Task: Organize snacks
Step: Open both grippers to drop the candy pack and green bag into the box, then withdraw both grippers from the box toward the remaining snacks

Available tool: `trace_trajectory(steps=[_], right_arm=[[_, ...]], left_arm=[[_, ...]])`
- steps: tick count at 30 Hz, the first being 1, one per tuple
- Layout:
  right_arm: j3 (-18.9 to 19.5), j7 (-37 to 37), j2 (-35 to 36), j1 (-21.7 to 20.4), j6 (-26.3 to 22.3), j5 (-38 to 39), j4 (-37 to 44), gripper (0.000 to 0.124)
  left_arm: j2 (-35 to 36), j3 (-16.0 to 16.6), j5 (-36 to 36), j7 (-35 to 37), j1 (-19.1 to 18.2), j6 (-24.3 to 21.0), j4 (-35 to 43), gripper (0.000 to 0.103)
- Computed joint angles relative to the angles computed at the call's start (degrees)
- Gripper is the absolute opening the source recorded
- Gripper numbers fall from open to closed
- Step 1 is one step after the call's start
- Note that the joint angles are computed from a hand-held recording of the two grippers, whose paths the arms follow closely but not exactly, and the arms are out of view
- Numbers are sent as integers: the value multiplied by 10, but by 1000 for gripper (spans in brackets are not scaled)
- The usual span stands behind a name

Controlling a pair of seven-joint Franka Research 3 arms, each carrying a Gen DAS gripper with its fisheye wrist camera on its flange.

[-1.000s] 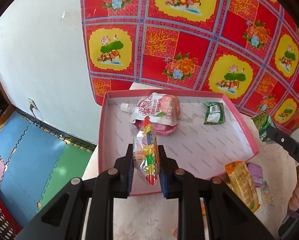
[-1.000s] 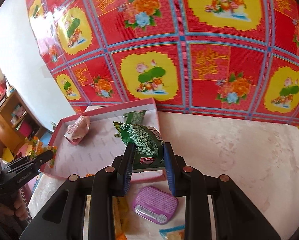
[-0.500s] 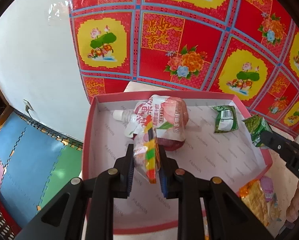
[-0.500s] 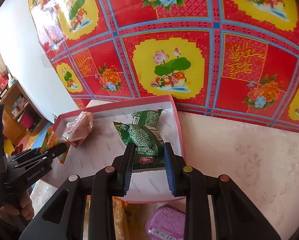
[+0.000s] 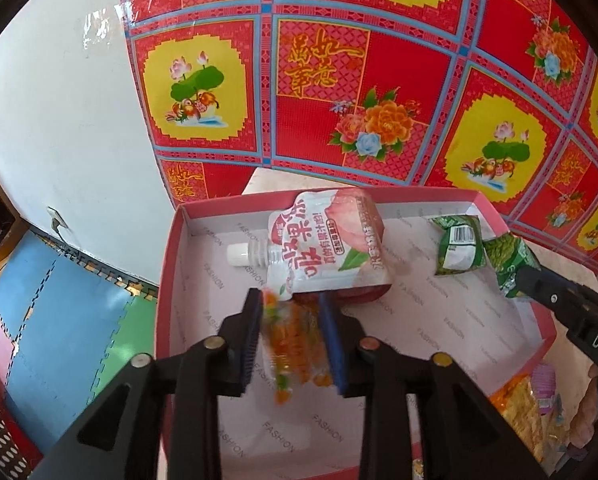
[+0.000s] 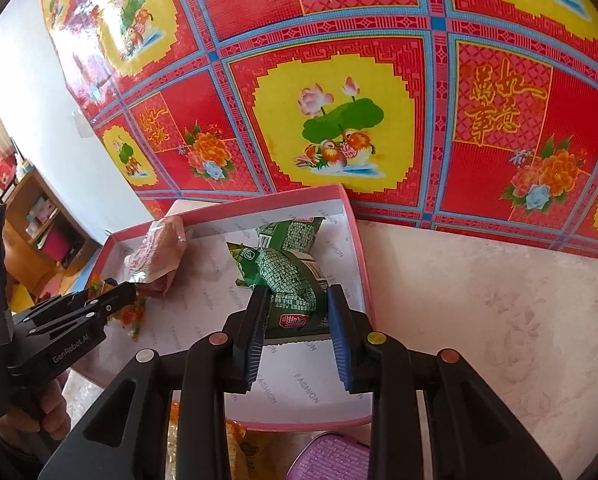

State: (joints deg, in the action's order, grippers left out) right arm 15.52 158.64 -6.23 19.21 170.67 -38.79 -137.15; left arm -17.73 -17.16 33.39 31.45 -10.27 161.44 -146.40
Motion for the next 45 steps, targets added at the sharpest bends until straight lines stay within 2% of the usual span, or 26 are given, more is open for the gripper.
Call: trace_trajectory(steps=[5, 8, 14, 21, 31, 45], right_arm=[[1, -13, -4, 0, 11, 13, -7, 39], [10, -1, -10, -8, 17, -1, -10, 45], [30, 2, -29, -22, 19, -6, -19, 47], [54, -9, -58, -37, 21, 20, -40, 49], [94, -59, -107, -61, 34, 104, -82, 49], [131, -131, -173, -68, 24, 226, -131, 49]], left_arm=[[-7, 10, -30, 22, -16, -7, -2, 44], [-15, 10, -40, 31, -21, -9, -5, 44], [-35, 4, -51, 33, -23, -18, -11, 44], [-62, 3, -72, 33, -36, -32, -24, 44], [-101, -1, -96, 36, -56, -56, -45, 44], [-131, -3, -119, 41, -82, -69, -61, 44]])
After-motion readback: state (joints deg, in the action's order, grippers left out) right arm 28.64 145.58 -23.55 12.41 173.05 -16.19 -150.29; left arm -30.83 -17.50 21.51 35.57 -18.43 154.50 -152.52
